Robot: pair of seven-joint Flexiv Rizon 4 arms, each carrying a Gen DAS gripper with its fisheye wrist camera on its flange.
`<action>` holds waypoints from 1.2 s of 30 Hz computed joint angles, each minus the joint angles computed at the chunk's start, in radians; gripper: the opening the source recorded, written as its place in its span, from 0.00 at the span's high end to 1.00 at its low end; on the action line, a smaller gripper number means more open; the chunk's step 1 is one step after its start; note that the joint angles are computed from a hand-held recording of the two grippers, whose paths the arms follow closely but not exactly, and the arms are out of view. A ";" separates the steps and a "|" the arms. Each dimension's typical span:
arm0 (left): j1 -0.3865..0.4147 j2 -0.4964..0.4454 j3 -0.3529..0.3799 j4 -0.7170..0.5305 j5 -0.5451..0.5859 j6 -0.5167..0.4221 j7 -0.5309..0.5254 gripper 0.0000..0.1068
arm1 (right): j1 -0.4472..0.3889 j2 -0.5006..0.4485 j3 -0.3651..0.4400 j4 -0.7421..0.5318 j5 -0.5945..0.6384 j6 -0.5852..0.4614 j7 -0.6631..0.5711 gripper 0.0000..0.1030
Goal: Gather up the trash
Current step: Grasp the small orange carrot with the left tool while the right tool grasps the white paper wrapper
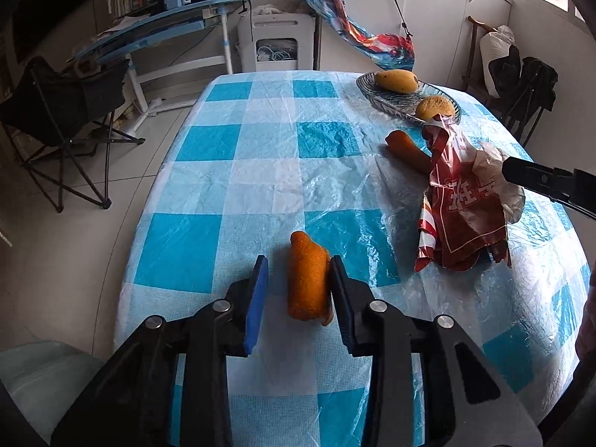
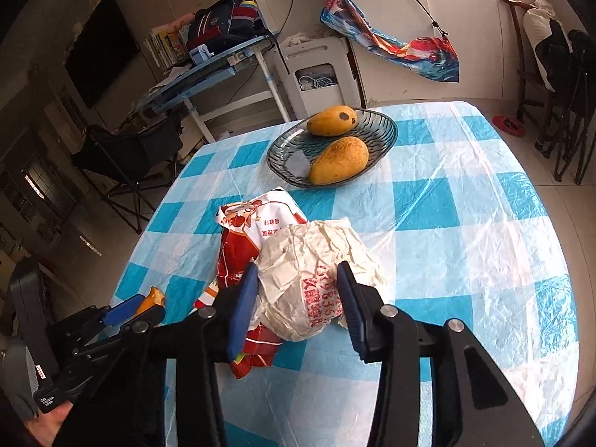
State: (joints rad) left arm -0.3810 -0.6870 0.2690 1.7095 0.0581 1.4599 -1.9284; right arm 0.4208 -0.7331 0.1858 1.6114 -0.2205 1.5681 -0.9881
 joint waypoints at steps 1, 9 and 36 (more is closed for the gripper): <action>0.010 0.001 -0.014 0.006 -0.004 0.014 0.002 0.82 | -0.020 0.000 0.018 0.003 0.012 0.006 0.001 0.78; 0.146 0.076 -0.192 0.189 -0.078 0.274 0.052 0.84 | -0.160 0.023 0.180 0.078 0.074 0.170 0.027 0.83; -0.188 0.357 -0.146 0.648 -0.551 0.591 0.355 0.84 | -0.289 0.213 0.382 0.628 -0.402 0.366 0.357 0.80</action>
